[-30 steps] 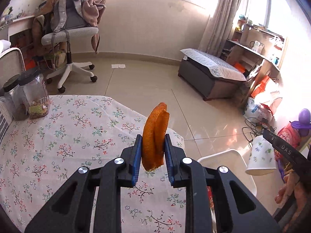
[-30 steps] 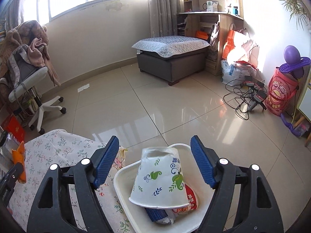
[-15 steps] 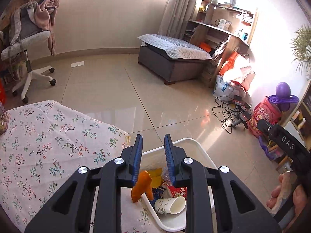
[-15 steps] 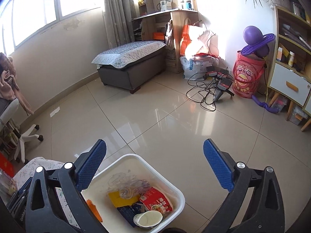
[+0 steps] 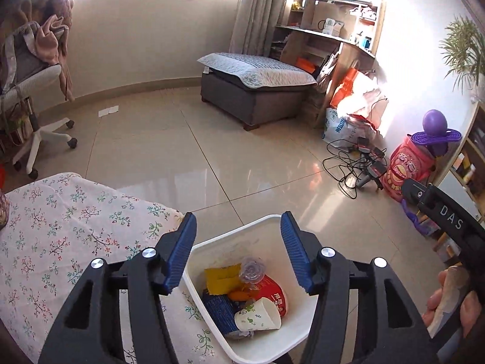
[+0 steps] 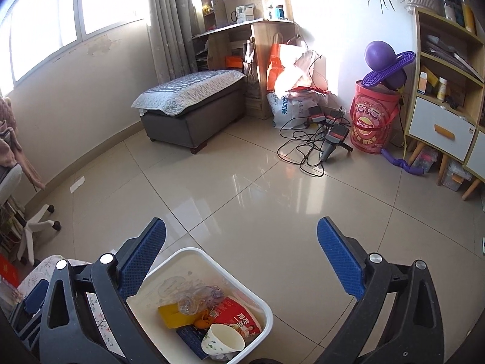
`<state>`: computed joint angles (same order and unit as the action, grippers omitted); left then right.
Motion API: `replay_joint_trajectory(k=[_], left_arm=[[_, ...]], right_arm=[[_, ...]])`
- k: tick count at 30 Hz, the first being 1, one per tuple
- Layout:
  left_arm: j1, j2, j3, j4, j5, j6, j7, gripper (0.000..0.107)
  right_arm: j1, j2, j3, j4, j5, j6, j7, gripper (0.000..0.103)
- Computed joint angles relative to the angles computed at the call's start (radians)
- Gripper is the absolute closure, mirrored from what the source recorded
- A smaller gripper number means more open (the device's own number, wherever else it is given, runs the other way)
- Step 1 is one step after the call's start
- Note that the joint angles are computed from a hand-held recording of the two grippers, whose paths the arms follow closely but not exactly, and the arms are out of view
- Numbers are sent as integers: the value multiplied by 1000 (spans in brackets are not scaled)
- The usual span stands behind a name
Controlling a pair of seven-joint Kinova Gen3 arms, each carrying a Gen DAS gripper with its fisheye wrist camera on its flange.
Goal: Collect trash
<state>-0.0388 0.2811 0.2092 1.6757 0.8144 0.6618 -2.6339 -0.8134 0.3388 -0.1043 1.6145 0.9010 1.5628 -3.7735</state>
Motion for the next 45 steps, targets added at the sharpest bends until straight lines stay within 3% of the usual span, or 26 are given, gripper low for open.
replay_joint_trajectory(k=[4,6,12,15,17,27,33,45], left_arm=[[-10,-60,-11,65,27,-124,-61,16],[-38,-77,-10,85,70,-146,-114,12],[-69,-104,-64,106,79,-157,-121,11],[-57,-131,-93,152,62,-246,-114,11],[-98,-147,-80,181,87,-279,-162,11],[-215,-133,-173,177,46,-165,-125,11],[-293,-150,-204,201,126,-130,-201,11],[-319,-142,-232,181,98,-118,-142,11]], right_arm=[[-42,60,2,-71,42,58,55,7],[-71,89,10,-107,64,86,83,7],[-141,172,43,-222,104,136,166,7],[-165,191,52,-253,108,107,202,7],[-175,197,55,-268,93,76,204,7],[-242,303,108,-440,49,-2,340,7],[-286,369,151,-539,36,-27,442,7],[-334,410,212,-603,36,-71,521,7]])
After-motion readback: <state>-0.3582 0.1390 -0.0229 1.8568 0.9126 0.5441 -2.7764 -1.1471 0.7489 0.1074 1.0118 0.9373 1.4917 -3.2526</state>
